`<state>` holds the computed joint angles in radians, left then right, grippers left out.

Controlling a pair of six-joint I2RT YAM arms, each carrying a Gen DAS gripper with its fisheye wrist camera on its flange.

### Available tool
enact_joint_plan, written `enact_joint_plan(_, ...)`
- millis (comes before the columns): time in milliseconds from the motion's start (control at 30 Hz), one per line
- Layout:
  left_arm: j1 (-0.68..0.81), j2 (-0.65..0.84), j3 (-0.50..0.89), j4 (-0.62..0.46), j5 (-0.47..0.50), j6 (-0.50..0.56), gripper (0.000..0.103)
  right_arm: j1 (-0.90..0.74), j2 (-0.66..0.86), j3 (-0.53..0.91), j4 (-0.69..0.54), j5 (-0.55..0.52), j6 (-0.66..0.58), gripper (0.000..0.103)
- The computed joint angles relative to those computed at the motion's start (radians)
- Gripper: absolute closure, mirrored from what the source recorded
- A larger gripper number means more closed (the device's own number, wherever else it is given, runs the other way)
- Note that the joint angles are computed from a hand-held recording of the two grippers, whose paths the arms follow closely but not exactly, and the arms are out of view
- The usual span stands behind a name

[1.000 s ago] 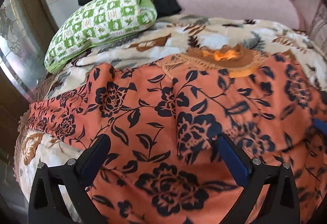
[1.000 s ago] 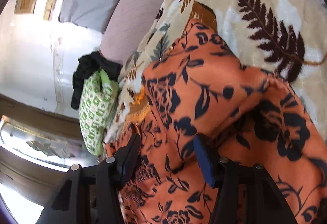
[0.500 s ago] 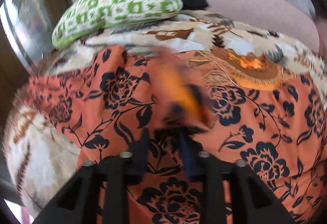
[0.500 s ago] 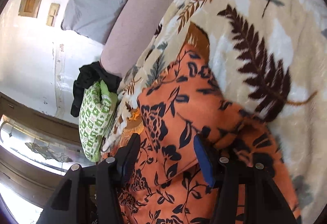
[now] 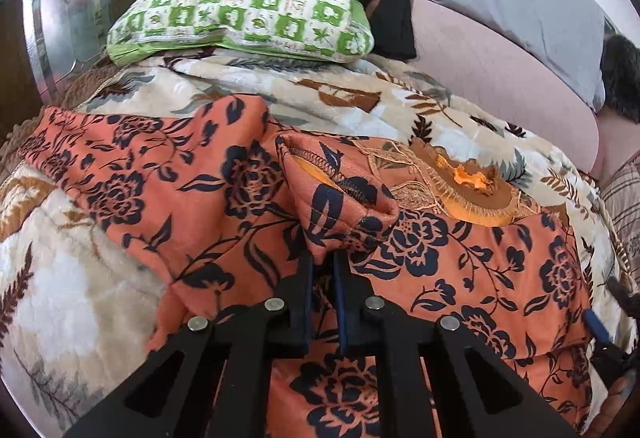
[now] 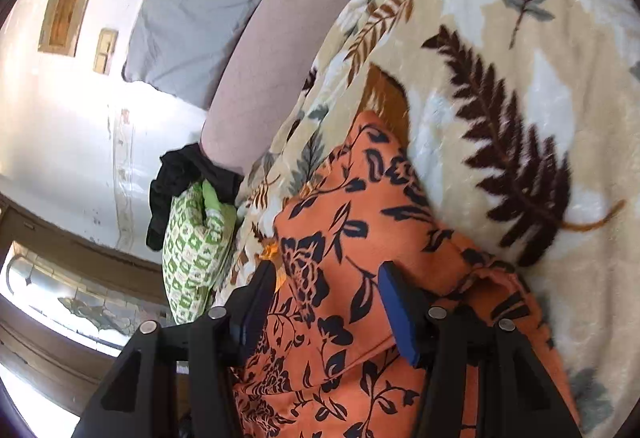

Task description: Fold small clothes

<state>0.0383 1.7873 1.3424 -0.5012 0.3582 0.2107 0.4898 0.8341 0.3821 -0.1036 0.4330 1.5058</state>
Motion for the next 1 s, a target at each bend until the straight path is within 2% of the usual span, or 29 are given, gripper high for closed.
enact_joint_plan(67, 0.014, 0.010, 0.018, -0.038, -0.020, 0.016, 0.093, -0.025, 0.058, 0.011, 0.033, -0.066, -0.023, 0.047)
enact_joint_plan(133, 0.043, 0.057, 0.074, -0.129, -0.006, 0.023, 0.091, -0.065, 0.154, 0.045, 0.002, -0.164, -0.006, 0.050)
enact_joint_plan(167, 0.055, 0.081, 0.104, -0.170, 0.004, 0.028, 0.090, -0.080, 0.192, 0.052, -0.003, -0.203, 0.009, 0.057)
enact_joint_plan(267, 0.095, 0.121, 0.166, -0.233, 0.033, 0.037, 0.090, -0.066, 0.196, 0.117, -0.096, -0.160, -0.019, 0.057)
enact_joint_plan(367, 0.127, 0.113, 0.183, -0.204, 0.048, 0.050, 0.087, -0.024, 0.198, 0.194, -0.167, -0.032, -0.089, 0.058)
enact_joint_plan(400, 0.137, 0.117, 0.197, -0.199, 0.051, 0.052, 0.082, -0.022, 0.203, 0.206, -0.155, -0.016, -0.121, 0.058)
enact_joint_plan(433, 0.152, 0.131, 0.219, -0.194, 0.047, 0.047, 0.074, -0.032, 0.212, 0.216, -0.130, -0.027, -0.158, 0.058)
enact_joint_plan(500, 0.184, 0.173, 0.274, -0.194, 0.026, 0.016, 0.069, -0.049, 0.253, 0.221, -0.080, -0.068, -0.182, 0.058)
enact_joint_plan(533, 0.208, 0.214, 0.327, -0.213, 0.009, -0.009, 0.069, -0.063, 0.292, 0.219, -0.045, -0.115, -0.184, 0.058)
enact_joint_plan(600, 0.252, 0.282, 0.425, -0.261, 0.001, -0.049, 0.069, -0.113, 0.415, 0.245, -0.031, -0.282, -0.189, 0.058)
enact_joint_plan(700, 0.311, 0.361, 0.537, -0.299, -0.033, -0.109, 0.069, -0.070, 0.428, 0.266, -0.051, -0.213, -0.185, 0.057)
enact_joint_plan(767, 0.349, 0.404, 0.602, -0.321, -0.041, -0.150, 0.066, -0.030, 0.386, 0.249, 0.032, -0.186, -0.219, 0.057)
enact_joint_plan(800, 0.370, 0.429, 0.640, -0.336, -0.041, -0.169, 0.059, -0.002, 0.392, 0.259, 0.058, -0.172, -0.240, 0.056)
enact_joint_plan(833, 0.384, 0.448, 0.665, -0.343, -0.043, -0.187, 0.052, 0.026, 0.426, 0.284, 0.070, -0.170, -0.264, 0.055)
enact_joint_plan(867, 0.399, 0.474, 0.703, -0.356, -0.046, -0.207, 0.050, 0.045, 0.493, 0.324, 0.069, -0.210, -0.288, 0.051)
enact_joint_plan(900, 0.412, 0.502, 0.744, -0.370, -0.046, -0.219, 0.050, 0.049, 0.583, 0.381, 0.038, -0.291, -0.303, 0.050)
enact_joint_plan(933, 0.427, 0.542, 0.807, -0.397, -0.044, -0.233, 0.050, 0.057, 0.645, 0.417, 0.009, -0.327, -0.308, 0.050)
enact_joint_plan(1000, 0.443, 0.588, 0.885, -0.426, -0.036, -0.254, 0.050, 0.109, 0.669, 0.456, -0.028, -0.218, -0.333, 0.051)
